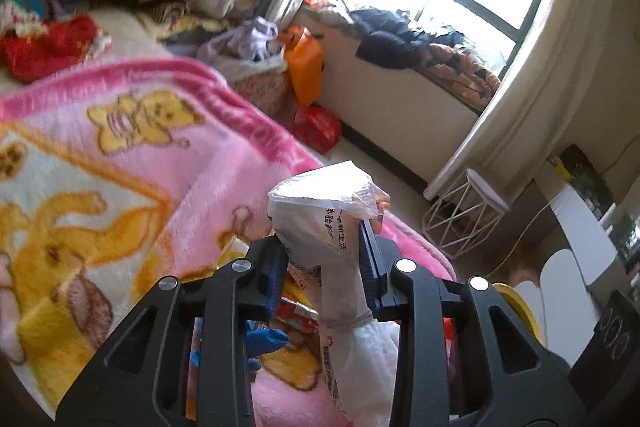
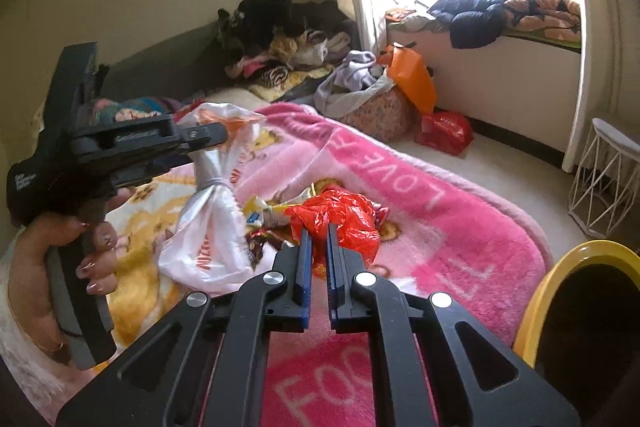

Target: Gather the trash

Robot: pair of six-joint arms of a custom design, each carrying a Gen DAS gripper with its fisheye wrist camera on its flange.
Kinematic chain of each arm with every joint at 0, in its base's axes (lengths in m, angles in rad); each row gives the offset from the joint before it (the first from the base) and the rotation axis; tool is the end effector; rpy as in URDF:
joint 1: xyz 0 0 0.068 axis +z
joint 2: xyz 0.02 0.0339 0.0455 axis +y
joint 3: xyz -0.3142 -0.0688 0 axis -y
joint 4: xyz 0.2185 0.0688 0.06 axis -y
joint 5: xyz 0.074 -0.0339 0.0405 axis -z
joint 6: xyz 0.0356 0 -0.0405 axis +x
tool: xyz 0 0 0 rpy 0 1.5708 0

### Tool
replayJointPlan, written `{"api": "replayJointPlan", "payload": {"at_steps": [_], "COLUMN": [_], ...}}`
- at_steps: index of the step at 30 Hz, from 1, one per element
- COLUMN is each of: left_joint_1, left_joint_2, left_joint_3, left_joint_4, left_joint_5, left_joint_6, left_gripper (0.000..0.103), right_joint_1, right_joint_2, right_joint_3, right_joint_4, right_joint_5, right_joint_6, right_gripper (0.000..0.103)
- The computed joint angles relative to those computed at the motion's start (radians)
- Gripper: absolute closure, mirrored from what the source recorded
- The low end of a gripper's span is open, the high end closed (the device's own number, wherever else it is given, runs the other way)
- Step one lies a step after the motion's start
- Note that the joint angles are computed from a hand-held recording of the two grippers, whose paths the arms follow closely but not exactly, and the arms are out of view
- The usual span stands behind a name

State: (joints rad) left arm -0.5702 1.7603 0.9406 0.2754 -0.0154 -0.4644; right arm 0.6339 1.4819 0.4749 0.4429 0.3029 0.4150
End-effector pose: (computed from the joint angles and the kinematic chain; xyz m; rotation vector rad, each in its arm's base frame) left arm 0.3083 -0.1971 0.2466 0.1055 2.1709 -0.5913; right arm 0.2084 0.1400 0.2161 -0.0543 2.1204 0.3036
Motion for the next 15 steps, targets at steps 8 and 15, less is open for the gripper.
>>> {"api": "replayJointPlan", "payload": {"at_steps": [8, 15], "left_joint_1": [-0.030, -0.068], "left_joint_2": [-0.087, -0.112], "left_joint_3": [-0.055, -0.065], "left_joint_4": [0.006, 0.000], "left_joint_5": [-0.051, -0.064], "left_joint_6": [0.020, 0.020], "left_gripper": [0.078, 0.078], "right_joint_1": [0.005, 0.026], "right_joint_2": [-0.107, -0.194], "right_joint_3": [-0.050, -0.075], "right_joint_4": [-0.032, -0.080], "right_joint_5": [0.040, 0.082], "right_joint_6": [0.030, 0.064], "right_gripper": [0.097, 0.097]}}
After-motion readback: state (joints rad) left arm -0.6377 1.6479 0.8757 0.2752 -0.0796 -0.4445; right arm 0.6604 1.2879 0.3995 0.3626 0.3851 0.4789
